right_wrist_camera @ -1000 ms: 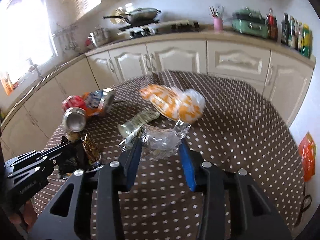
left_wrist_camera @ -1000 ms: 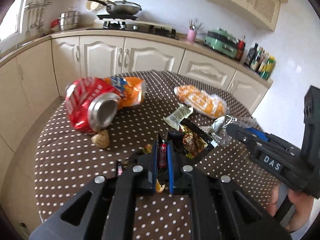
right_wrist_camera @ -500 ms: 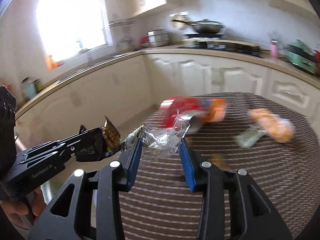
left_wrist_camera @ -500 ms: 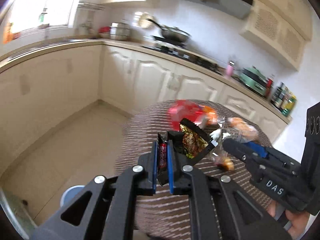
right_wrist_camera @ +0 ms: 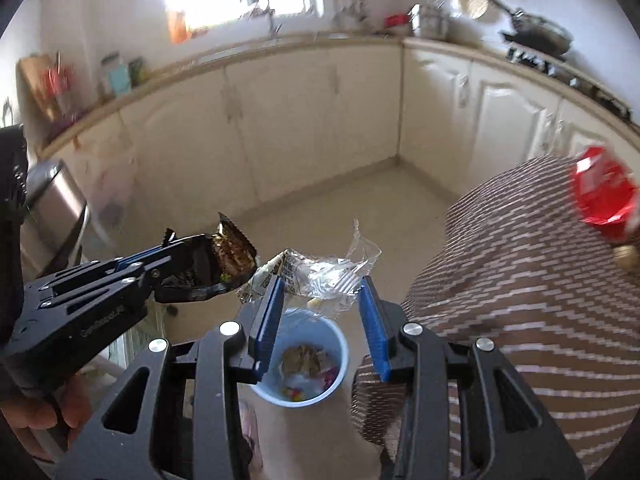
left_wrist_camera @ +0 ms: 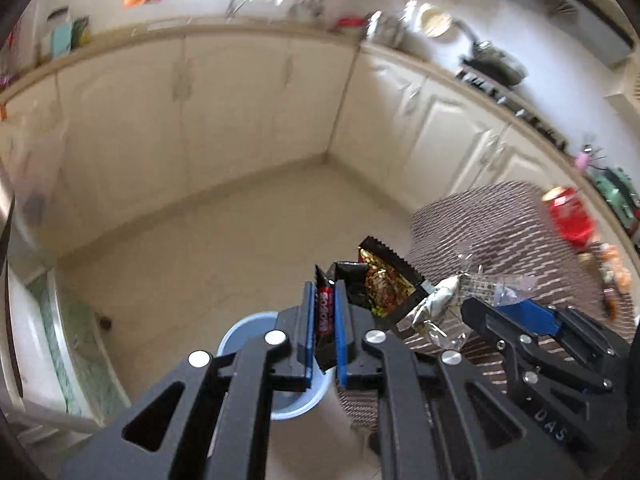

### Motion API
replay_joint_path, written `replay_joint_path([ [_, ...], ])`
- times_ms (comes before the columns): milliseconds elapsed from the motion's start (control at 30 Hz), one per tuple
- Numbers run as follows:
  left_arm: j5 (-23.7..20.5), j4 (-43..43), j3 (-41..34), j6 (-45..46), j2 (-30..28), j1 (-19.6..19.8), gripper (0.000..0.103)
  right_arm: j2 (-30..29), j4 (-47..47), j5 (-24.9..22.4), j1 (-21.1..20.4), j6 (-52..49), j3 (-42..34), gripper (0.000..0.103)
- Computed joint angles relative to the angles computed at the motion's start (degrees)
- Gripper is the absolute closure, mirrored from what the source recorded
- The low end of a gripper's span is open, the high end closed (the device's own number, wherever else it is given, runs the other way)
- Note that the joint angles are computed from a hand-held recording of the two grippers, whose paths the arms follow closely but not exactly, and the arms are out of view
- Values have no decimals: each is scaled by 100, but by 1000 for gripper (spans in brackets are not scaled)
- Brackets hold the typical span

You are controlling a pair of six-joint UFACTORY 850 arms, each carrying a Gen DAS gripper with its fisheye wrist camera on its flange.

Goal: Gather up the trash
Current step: 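Carry both items to the blue bin and open both tools over it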

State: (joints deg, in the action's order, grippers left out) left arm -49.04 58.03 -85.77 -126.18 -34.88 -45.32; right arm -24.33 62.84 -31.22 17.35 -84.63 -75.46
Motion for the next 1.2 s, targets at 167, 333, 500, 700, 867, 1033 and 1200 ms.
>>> replay_joint_path([
  [167, 767, -287, 362, -42, -134, 390, 95, -529, -667, 197, 287, 632, -278, 66],
  [333, 1338, -487, 290, 217, -398, 692, 93, -1013, -1271, 196, 378, 1294, -680, 65],
  [500, 1572, -515, 192, 241, -553, 810, 81, -1357, -1653, 195, 434, 1754, -980, 65],
  [700, 1811, -645, 321, 144, -596, 840, 80, -1616, -1988, 173, 586, 2140, -1254, 65],
  [867, 2050, -479, 585, -250, -485, 827, 79, -1617, -1921, 239, 663, 2042, -1205, 63],
  [1033, 2049, -197, 780, -675, -363, 792, 79, -1573, -1630, 257, 673, 1712, -1178, 63],
  [1200, 1952, -28, 814, -846, -249, 752, 77, -1466, -991, 348, 664, 1156, -1124, 55],
])
